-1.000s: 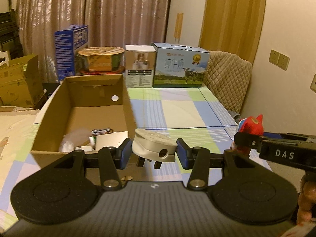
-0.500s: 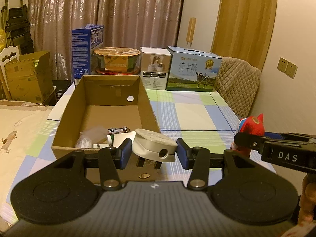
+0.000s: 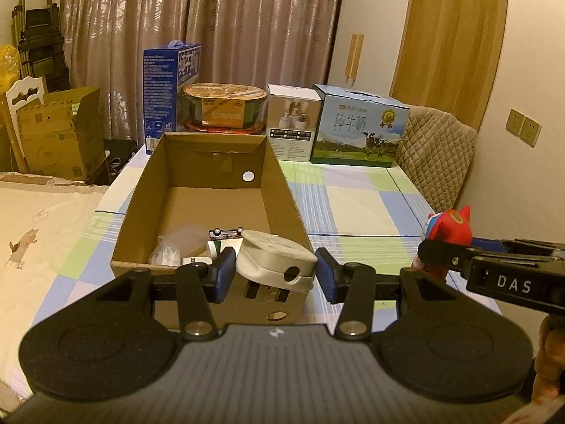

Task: Organize rigid objects
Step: 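Carry the plug adapter and red figurine over the cardboard box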

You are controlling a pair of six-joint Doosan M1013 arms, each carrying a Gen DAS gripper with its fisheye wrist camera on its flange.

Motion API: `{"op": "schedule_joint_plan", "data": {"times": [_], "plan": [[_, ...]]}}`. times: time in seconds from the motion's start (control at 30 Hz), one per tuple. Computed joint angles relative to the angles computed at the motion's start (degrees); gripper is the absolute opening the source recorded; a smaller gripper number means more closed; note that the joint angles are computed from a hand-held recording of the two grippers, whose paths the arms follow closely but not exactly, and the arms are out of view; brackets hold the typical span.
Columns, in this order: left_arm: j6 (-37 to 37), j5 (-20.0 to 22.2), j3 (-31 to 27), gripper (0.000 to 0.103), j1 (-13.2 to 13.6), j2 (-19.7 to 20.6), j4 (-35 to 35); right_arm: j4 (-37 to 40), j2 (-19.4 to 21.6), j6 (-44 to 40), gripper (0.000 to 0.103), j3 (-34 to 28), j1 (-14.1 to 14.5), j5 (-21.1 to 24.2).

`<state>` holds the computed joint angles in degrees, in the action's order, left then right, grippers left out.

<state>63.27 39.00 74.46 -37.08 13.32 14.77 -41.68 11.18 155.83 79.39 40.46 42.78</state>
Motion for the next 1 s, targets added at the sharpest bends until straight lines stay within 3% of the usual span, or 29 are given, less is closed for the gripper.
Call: {"op": "schedule_joint_plan", "data": {"times": [1.0], "plan": [[0.9, 1.0, -2.8, 0.044, 4.8, 2.7, -1.2, 8.6, 7.2, -11.4, 0.043, -8.4, -1.5, -2.9]]}}
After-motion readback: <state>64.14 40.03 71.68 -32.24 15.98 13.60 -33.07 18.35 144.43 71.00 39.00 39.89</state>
